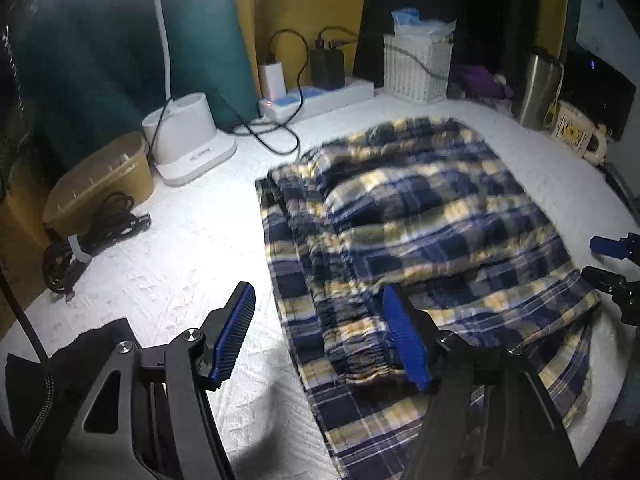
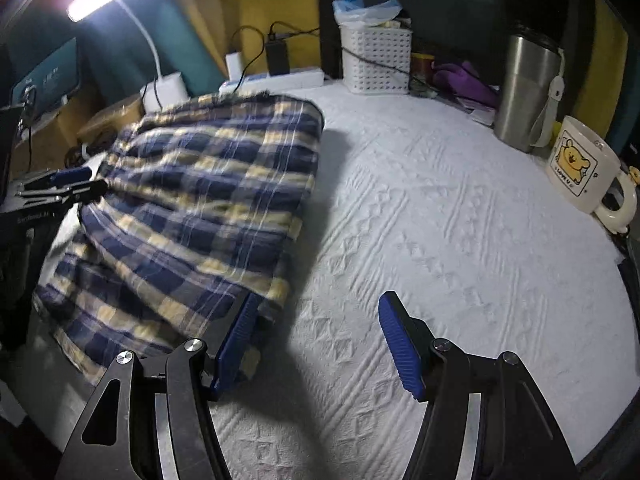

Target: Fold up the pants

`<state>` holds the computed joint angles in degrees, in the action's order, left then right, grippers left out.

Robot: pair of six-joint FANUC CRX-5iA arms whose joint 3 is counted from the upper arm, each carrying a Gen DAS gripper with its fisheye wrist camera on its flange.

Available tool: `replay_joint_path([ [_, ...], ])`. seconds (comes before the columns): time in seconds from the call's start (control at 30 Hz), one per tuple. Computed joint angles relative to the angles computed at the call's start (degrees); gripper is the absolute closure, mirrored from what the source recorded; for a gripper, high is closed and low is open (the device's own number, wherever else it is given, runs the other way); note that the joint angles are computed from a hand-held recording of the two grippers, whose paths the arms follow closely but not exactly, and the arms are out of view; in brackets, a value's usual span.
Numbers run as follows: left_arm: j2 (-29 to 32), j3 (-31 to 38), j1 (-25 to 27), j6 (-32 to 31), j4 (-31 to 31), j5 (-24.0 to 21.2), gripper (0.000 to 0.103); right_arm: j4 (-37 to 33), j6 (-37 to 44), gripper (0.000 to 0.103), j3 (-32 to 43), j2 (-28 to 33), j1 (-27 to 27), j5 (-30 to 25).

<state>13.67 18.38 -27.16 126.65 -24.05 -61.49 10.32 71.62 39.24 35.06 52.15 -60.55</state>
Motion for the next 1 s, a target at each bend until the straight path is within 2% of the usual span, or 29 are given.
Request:
replay_joint_path([
  [0.27,-0.42,-1.94,0.77,0.03,1.76,0.47,0.035,1.55,1.58,0.038,-6.04,-3.25,-0.03,2.33],
  [0.47,-1.36,-2.33,0.84,0.76,1.67,0.63,0.035,0.48,-0.06,0.038,-6.24,-3.76,-1.2,2.78],
  [0.7,-1.77,-0.59,-0.07,1.02,-0.29,-1.16,0.035,0.59,0.1,0.038,-4.15,-3.08,-2.02,4.03],
  [0.83,-2.82,-0.53,0.24,4.45,-1.86,-0.42,0.035,0.4,0.17,0.038,-1.41,-1.52,-2.48,3.54],
  [0.93,-2.86,-1.21,1.83,5.68,-0.11,1.59,0.035,-0.28,0.65,0.038,1.19,-0.07,-2.69,2.87],
  [1.0,-3.23,-2.59,2.99,6.06,1.8,4.5,0.035,-0.63,1.0,0.038,2.82,0.79,-2.75,2.64],
])
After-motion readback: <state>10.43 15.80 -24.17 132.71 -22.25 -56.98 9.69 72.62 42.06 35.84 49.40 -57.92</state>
